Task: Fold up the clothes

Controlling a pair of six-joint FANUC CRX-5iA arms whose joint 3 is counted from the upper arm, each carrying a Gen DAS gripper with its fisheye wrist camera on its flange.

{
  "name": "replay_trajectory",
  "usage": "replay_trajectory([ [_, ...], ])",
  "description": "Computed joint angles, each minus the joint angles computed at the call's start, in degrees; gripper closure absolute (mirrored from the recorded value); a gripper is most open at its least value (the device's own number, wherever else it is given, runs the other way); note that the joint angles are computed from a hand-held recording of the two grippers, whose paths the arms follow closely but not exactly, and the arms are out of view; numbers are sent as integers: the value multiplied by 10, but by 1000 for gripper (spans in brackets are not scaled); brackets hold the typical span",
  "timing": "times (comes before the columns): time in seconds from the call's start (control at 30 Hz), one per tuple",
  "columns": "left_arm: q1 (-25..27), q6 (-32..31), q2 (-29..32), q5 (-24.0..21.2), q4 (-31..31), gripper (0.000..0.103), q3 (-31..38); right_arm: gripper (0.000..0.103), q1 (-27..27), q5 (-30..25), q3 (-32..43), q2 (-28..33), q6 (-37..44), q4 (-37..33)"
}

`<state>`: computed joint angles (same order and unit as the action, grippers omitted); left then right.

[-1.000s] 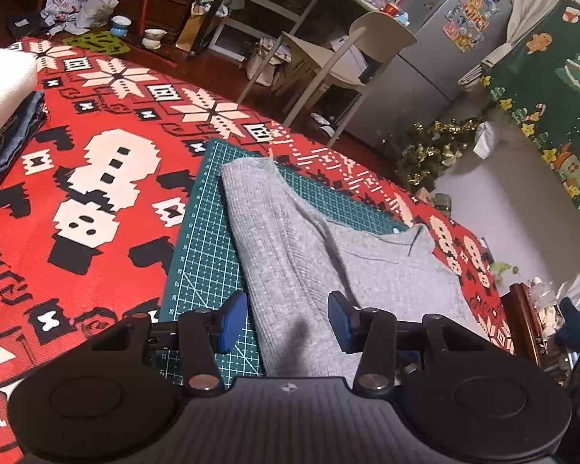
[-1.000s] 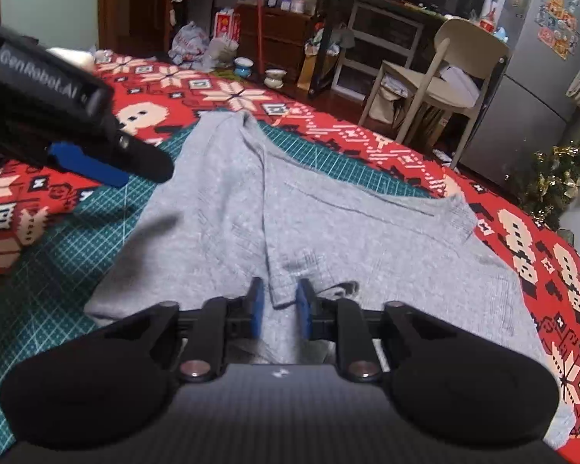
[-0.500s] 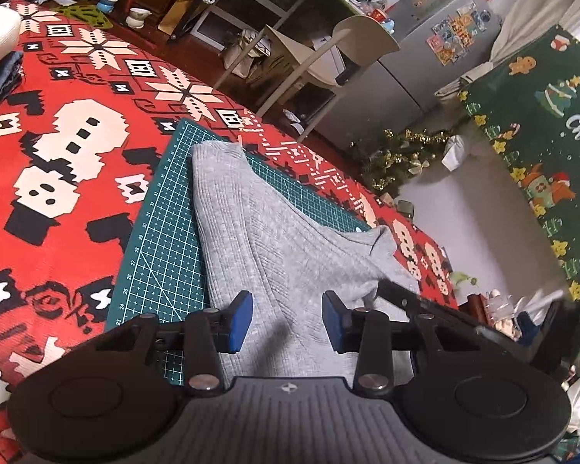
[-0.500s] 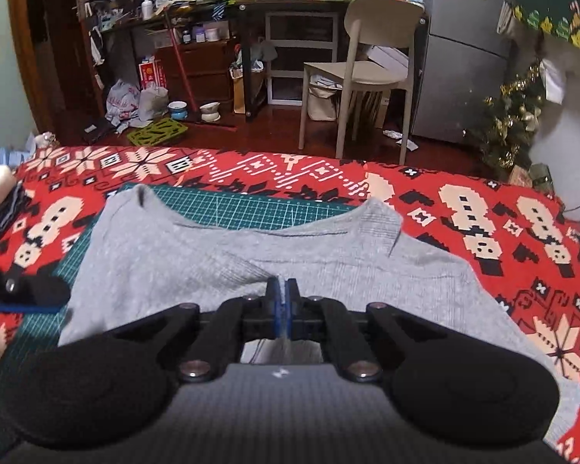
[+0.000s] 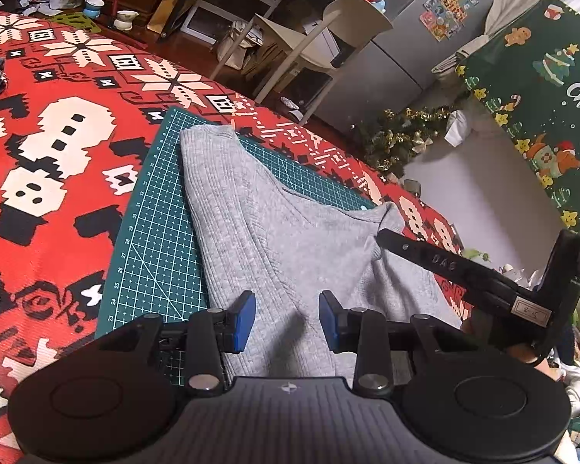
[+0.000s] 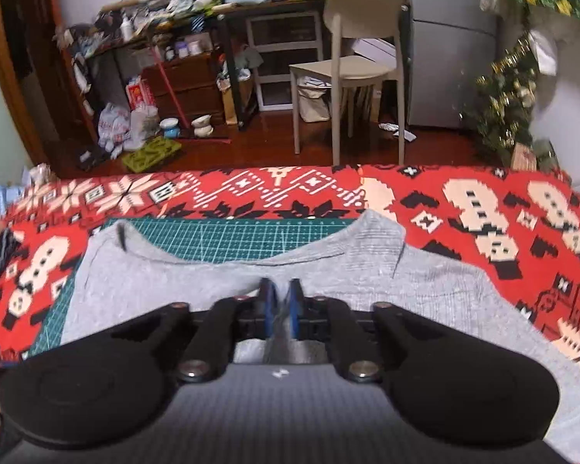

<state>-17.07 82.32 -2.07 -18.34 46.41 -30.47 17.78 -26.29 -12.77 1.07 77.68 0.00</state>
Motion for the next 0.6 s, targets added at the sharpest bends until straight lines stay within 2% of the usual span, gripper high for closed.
replay_trajectory([
  [0.07,0,-4,-1,2,6,69,-3,71,-24,-12,19,-2,50,-78],
  [0.13,-1,-9,-1,5,16,68,-5,51,-54,-43,46,-1,108,-162],
  [0.17,-1,-11,-1,4,19,68,-6,47,-72,-66,61,1,134,-200],
  [0.3,0,-11,-4,7,21,68,-7,5,-113,-81,67,-11,216,-297],
  [0.33,0,-11,-5,9,19,69,-7,1,-115,-74,62,-16,228,-305],
  [0.47,4,14,-8,12,-15,68,-1,1,-115,-82,60,-21,239,-307],
  [0.6,6,20,-10,15,-15,69,-3,1,-123,-103,70,-15,255,-339],
])
